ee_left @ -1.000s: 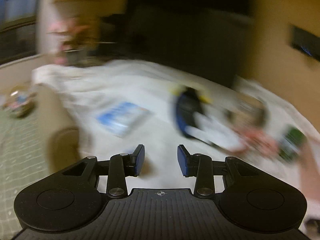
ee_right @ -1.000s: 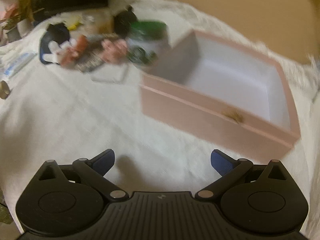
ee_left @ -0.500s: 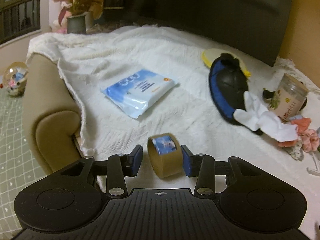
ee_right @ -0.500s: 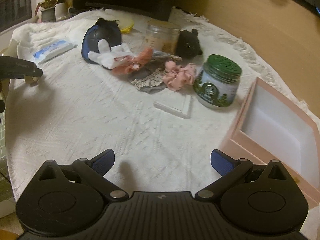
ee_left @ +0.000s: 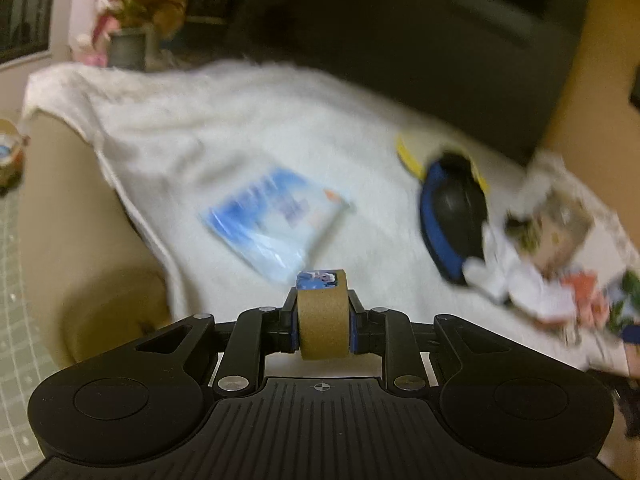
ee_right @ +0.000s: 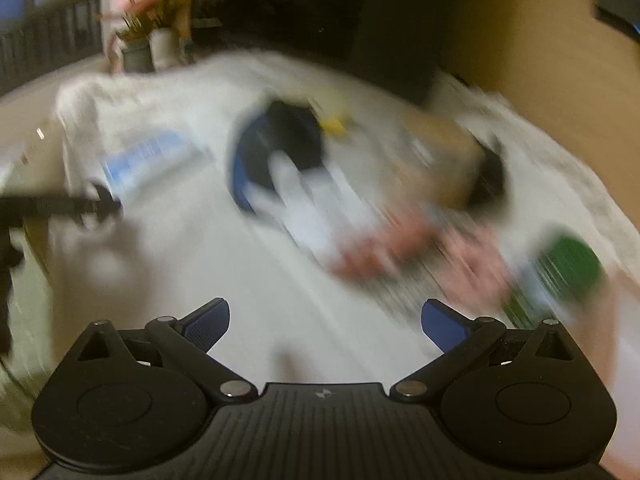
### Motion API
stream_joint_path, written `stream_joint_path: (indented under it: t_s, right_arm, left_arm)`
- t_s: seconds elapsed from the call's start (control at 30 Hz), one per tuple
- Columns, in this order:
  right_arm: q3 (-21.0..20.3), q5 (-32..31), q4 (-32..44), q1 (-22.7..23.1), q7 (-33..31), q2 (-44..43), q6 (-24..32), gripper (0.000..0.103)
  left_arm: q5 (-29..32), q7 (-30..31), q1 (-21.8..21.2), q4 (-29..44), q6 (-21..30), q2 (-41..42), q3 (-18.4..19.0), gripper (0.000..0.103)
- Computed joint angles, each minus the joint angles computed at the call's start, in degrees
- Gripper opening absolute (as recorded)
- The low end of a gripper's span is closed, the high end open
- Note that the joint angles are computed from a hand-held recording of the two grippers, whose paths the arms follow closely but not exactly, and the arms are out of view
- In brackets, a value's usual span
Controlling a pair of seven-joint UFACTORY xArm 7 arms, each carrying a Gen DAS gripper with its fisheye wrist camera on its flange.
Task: Organize soft objects
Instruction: 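Grasp the brown tape roll with the left tool while the right tool moves toward the wet-wipes pack, then grasp the blue wet-wipes pack with the right tool while the left tool lifts the tape, then carry wipes and tape to the pink box and release both inside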
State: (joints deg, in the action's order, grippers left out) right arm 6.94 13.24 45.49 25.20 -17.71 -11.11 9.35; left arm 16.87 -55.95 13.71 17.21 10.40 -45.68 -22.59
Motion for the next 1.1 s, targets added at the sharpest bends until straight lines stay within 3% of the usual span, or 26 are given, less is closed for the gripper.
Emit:
stream_joint_path:
  t_s: [0.07, 0.13, 0.2, 0.3, 0.4, 0.53, 0.63, 0.7, 0.8, 0.9, 1.03, 1.1]
  right_arm:
    - [1.1, 2.0, 7.5, 2.5, 1.1, 6.1, -0.3, 0.103]
    - [4.5, -4.7, 17.1, 2.0, 10.9, 13.8, 1.3, 0.103]
    - [5.1, -9.9, 26.4, 4.2, 19.4, 21.2, 4.2, 0.103]
    - [2.9, -16.4, 41.5, 10.2, 31.1, 32.8, 11.1, 0.103]
    - [-3.4, -25.3, 55.0, 18.5, 44.8, 42.1, 21.0, 0.103]
    - [-3.3, -27.7, 67.2, 20.5, 51.4, 50.8, 29.6, 0.103]
    - [-6.3, -34.3, 68.5, 23.8, 52.4, 52.3, 29.3, 0.101]
    - [-4.9, -35.1, 64.3, 22.5, 50.6, 49.9, 25.4, 0.088]
    - [0.4, -30.1, 60.0, 17.4, 42.1, 46.1, 25.0, 0.086]
    - [3.0, -25.7, 51.8, 13.1, 36.4, 39.1, 21.3, 0.086]
    - [4.7, -20.1, 40.7, 6.9, 29.7, 27.8, 16.2, 0.086]
    - [4.5, -17.9, 36.1, 4.3, 27.7, 22.5, 14.5, 0.086]
  left_arm:
    - [1.0, 1.4, 2.3, 0.4, 0.0, -1.7, 1.7, 0.024]
    - [1.9, 3.4, 4.9, 1.2, 0.0, -2.6, 3.4, 0.024]
    - [2.8, 5.9, 8.1, 2.4, -0.6, -2.4, 5.2, 0.024]
    - [3.0, 10.8, 10.7, 4.4, -2.3, 0.8, 9.1, 0.024]
    - [2.7, 14.1, 13.9, 6.4, -2.4, 4.0, 10.3, 0.024]
    - [1.7, 16.3, 16.2, 8.4, -2.8, 7.4, 11.2, 0.024]
    - [-0.2, 19.8, 12.8, 9.9, -2.6, 10.2, 14.9, 0.024]
    - [-1.5, 22.6, 10.3, 11.1, -2.7, 12.1, 17.0, 0.024]
    - [-4.3, 26.1, 6.0, 14.0, -3.5, 15.6, 19.6, 0.024]
    - [-7.3, 30.1, 0.8, 17.9, -3.8, 19.0, 21.7, 0.024]
    - [-15.4, 39.1, -11.7, 24.7, -2.8, 23.4, 27.9, 0.024]
    - [-19.2, 42.4, -15.7, 28.8, -1.9, 26.2, 28.6, 0.024]
